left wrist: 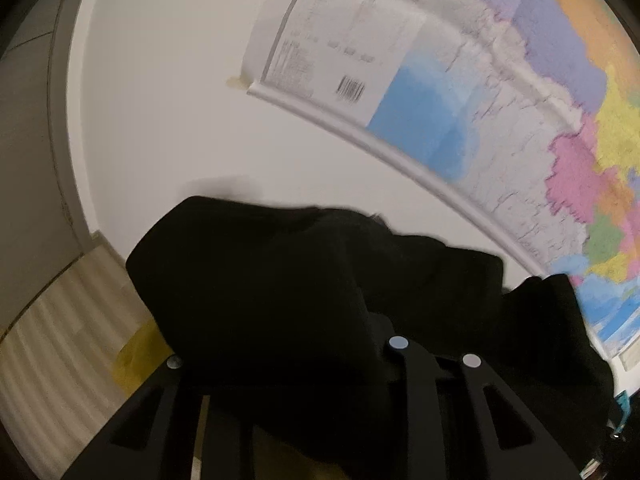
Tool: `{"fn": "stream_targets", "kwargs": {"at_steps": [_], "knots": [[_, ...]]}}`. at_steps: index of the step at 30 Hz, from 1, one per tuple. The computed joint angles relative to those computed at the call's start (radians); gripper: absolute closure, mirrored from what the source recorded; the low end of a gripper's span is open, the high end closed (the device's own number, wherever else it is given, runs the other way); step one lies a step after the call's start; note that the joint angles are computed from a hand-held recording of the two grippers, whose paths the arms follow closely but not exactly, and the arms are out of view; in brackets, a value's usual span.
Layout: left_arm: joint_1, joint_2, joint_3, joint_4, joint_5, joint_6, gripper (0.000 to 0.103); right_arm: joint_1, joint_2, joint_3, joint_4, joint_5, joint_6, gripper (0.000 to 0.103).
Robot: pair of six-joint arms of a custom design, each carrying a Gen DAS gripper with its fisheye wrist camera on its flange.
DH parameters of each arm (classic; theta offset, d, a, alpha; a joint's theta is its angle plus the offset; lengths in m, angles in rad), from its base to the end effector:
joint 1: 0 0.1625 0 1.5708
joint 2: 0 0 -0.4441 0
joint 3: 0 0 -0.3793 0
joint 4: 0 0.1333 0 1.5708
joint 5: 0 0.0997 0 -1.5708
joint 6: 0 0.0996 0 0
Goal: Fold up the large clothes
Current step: 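Carry the folded coat with both grippers onto the mustard clothes stack, then release the coat on the stack and open both grippers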
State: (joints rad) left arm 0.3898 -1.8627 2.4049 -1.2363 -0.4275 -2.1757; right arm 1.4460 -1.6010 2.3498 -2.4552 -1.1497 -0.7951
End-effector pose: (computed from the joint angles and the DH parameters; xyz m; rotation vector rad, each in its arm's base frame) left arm -0.1269 -0.2942 0.2890 -0.4282 2.0649 -1.3929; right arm 0.1259 -0.3942 0.2716 -0.9564 2.6228 -0.4347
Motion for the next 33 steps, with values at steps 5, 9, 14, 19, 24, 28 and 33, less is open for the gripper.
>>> {"fn": "stream_targets", "kwargs": {"at_steps": [5, 9, 14, 19, 24, 28, 33], "knots": [[0.013, 0.097, -0.028, 0.091, -0.082, -0.095, 0.063, 0.012, 0.058, -0.017, -0.017, -0.168, 0.068, 0.07], [-0.126, 0.137, -0.073, 0.327, -0.19, -0.347, 0.037, 0.046, -0.024, 0.019, -0.109, -0.2, 0.016, 0.058], [-0.359, 0.297, -0.108, 0.565, -0.365, -0.578, 0.021, 0.048, -0.148, 0.081, -0.225, -0.154, -0.102, 0.056], [-0.401, 0.434, -0.112, 0.38, -0.247, -0.358, 0.011, 0.135, -0.09, 0.135, -0.339, -0.177, -0.212, 0.044], [-0.295, 0.517, -0.078, 0.059, -0.109, -0.105, 0.011, 0.191, 0.059, 0.141, -0.447, -0.264, -0.186, 0.05], [-0.197, 0.563, -0.049, -0.142, -0.085, 0.023, 0.011, 0.183, 0.111, 0.149, -0.487, -0.306, -0.19, 0.051], [-0.198, 0.621, -0.079, -0.073, -0.104, -0.082, 0.012, 0.175, 0.039, 0.175, -0.455, -0.283, -0.214, 0.045]]}}
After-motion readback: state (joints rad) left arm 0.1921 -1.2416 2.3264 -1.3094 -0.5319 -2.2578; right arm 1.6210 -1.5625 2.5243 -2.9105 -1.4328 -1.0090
